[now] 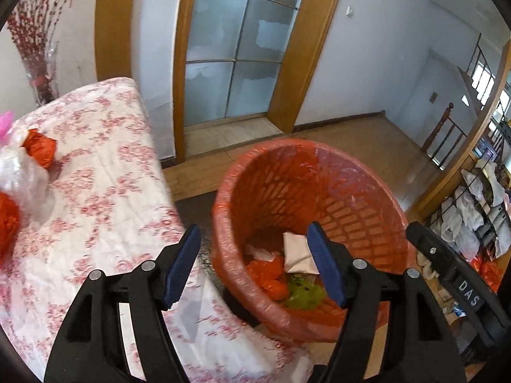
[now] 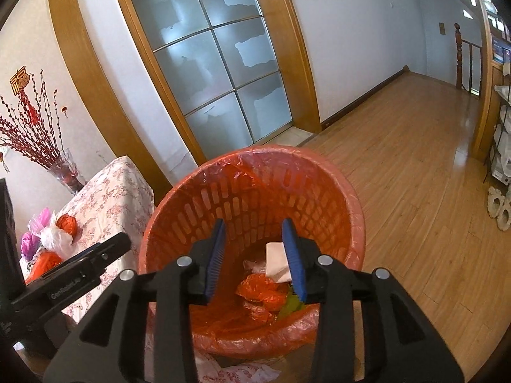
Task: Collect trash
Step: 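Carry green bag and tissue over the wastebasket and open both grippers, then grasp the orange bag with the left gripper while the right grasps a clear bag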
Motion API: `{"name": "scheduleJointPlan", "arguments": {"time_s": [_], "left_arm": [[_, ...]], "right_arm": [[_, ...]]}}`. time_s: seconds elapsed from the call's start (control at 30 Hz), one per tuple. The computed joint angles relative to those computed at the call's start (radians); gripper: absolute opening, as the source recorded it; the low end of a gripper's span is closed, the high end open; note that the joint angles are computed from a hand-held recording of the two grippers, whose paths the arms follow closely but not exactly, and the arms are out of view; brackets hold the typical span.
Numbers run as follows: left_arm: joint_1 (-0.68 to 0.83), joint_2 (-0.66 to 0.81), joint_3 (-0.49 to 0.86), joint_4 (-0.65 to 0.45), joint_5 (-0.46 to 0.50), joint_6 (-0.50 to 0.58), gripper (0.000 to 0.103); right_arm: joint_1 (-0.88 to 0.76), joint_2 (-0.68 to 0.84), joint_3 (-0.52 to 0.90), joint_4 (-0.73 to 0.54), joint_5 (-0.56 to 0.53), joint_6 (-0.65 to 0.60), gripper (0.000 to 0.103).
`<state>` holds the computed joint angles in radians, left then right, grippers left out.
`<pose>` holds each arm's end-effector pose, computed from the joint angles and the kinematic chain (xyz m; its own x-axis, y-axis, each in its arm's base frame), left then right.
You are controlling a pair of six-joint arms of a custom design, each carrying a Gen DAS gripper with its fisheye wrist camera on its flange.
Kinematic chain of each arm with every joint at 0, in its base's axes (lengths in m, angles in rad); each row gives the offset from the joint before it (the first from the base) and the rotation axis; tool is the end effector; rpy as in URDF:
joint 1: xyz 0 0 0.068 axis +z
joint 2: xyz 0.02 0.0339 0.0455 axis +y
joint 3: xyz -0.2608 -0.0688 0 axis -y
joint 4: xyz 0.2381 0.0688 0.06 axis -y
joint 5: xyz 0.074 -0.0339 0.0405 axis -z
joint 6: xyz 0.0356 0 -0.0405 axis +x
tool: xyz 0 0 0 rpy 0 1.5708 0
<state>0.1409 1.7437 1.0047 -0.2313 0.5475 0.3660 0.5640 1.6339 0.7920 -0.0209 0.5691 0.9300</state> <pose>0.3395 0.0294 0.1683 -0.7015 0.2091 -0.6813 0.4523 0.8694 -0.1988 0.2701 0.1481 0.1571 -0.5074 0.4781 -0.7169 0.4225 0.8631 0.2766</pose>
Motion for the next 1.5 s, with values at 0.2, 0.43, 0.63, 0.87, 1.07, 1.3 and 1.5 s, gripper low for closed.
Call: {"name": "scheduleJointPlan", "arguments": {"time_s": [0.2,0.43,0.63,0.87,1.07,1.3,1.5], "left_arm": [[0.075,-0.05,-0.041,0.029,-0.008,0.042,0.068],[0.205,-0.075,-0.037,0.02,0.007,0.086,0.069],[0.322,-0.08,-0.021,0.065,-0.009,0.087,0.069],[0.431,0.002,0.038,0.24,-0.14,0.039,0.069],[0.442,0.205,0.248,0.114,-0.218,0.039,0.068],[0.485,0.334,0.409,-0.076,-0.105,0.042,0.031],[0.553,0.279,0.37,-0.084,0.0,0.113,0.01]], "right_arm": [[0.038,-0.012,0.02,-0.035,0.023,0.006,0.041],[0.099,0.006,0.098,-0.093,0.056,0.001,0.043],[0.147,0.036,0.166,-0.135,0.064,-0.014,0.043],[0.197,0.126,0.271,-0.159,0.032,-0.035,0.043],[0.222,0.229,0.377,-0.172,-0.014,-0.049,0.043],[0.244,0.311,0.472,-0.21,-0.035,-0.064,0.043],[0.257,0.344,0.531,-0.232,-0.043,-0.091,0.043]]}}
